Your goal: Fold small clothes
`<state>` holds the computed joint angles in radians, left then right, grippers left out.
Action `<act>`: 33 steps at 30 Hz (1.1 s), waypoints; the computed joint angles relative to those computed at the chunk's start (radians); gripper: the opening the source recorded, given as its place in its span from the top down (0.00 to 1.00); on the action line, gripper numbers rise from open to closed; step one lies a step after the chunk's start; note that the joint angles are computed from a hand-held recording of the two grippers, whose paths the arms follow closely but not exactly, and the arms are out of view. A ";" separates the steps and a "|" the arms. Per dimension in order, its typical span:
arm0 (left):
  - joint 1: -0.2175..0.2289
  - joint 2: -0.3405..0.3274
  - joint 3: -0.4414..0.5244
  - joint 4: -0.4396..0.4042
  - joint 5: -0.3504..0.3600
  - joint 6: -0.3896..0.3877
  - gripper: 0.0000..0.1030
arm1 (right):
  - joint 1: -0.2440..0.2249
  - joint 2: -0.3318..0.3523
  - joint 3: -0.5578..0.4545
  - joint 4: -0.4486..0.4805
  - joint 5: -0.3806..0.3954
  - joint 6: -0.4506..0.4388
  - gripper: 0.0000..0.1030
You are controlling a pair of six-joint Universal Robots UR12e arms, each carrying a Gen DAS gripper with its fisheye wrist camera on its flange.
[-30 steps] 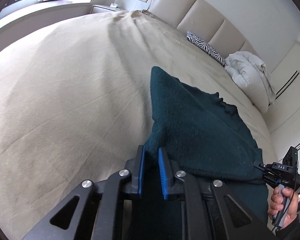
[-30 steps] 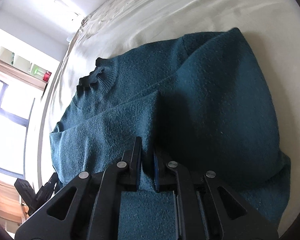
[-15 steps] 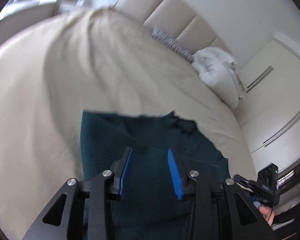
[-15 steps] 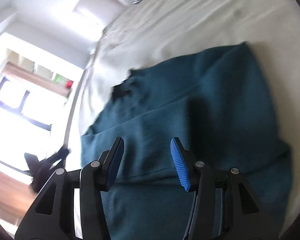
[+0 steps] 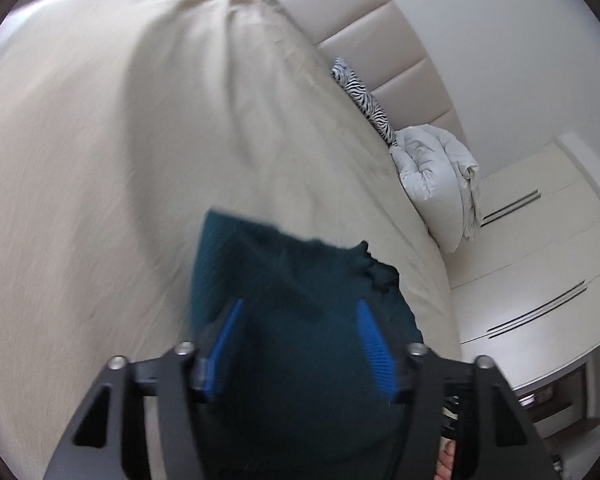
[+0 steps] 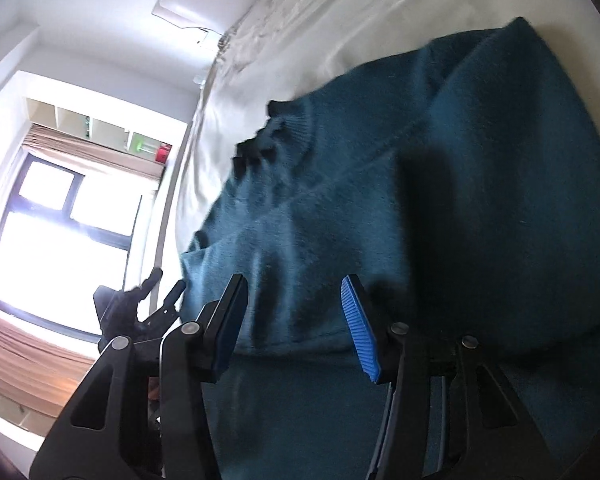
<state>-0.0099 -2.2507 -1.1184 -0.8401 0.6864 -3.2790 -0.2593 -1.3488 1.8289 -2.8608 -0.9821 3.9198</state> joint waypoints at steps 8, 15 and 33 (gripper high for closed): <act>0.007 0.000 -0.013 -0.085 -0.034 0.090 0.42 | -0.013 0.027 0.023 -0.090 0.072 0.070 0.55; 0.031 0.087 -0.133 -0.102 -0.072 0.166 0.42 | -0.026 -0.003 0.086 -0.153 0.082 0.121 0.55; 0.152 0.491 -0.563 -0.322 0.012 0.587 0.29 | -0.071 -0.459 0.435 -0.088 -0.131 0.148 0.51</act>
<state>0.1423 -1.7598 -1.6814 -1.1619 0.6987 -2.6923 -0.3307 -1.8081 2.2644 -2.9486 -1.1132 4.0676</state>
